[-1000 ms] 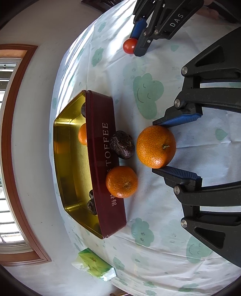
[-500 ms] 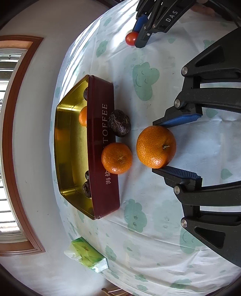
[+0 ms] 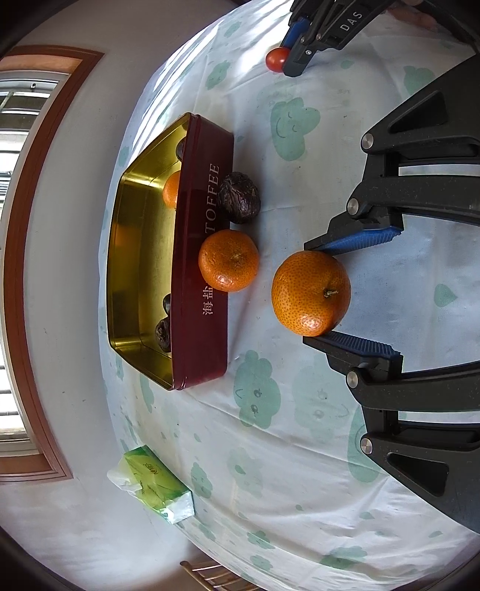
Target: Organize fruits
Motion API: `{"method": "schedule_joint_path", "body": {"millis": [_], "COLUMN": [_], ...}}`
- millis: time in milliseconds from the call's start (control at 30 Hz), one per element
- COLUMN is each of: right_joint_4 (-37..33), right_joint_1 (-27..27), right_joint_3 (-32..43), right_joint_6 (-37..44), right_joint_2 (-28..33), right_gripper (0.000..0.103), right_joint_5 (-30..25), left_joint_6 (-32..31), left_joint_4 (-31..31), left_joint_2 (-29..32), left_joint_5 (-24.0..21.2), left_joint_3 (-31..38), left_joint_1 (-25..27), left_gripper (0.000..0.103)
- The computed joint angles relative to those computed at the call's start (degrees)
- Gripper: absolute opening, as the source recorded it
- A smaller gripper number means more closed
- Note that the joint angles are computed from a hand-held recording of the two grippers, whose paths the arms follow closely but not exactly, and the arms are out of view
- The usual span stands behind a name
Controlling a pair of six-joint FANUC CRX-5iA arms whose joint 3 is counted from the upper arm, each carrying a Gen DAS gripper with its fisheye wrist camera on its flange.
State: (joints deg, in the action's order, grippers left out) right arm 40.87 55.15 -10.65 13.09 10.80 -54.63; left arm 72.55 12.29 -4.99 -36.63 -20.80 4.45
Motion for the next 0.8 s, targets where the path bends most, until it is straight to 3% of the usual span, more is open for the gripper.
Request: {"method": "schedule_joint_path", "body": {"millis": [800], "right_joint_4": [-1.2], "right_joint_1": [2.2], "right_joint_3": [6.5], "right_joint_6": [4.1], "right_joint_2": [3.1], "right_gripper": [0.027], "right_joint_5": [-0.4], "left_joint_6": [-2.2], "left_joint_4": [3.5], "left_joint_2": [-0.7], "left_joint_5": [-0.4], "left_joint_3": [-0.2], "left_joint_1": [3.4], "left_gripper": [0.042]}}
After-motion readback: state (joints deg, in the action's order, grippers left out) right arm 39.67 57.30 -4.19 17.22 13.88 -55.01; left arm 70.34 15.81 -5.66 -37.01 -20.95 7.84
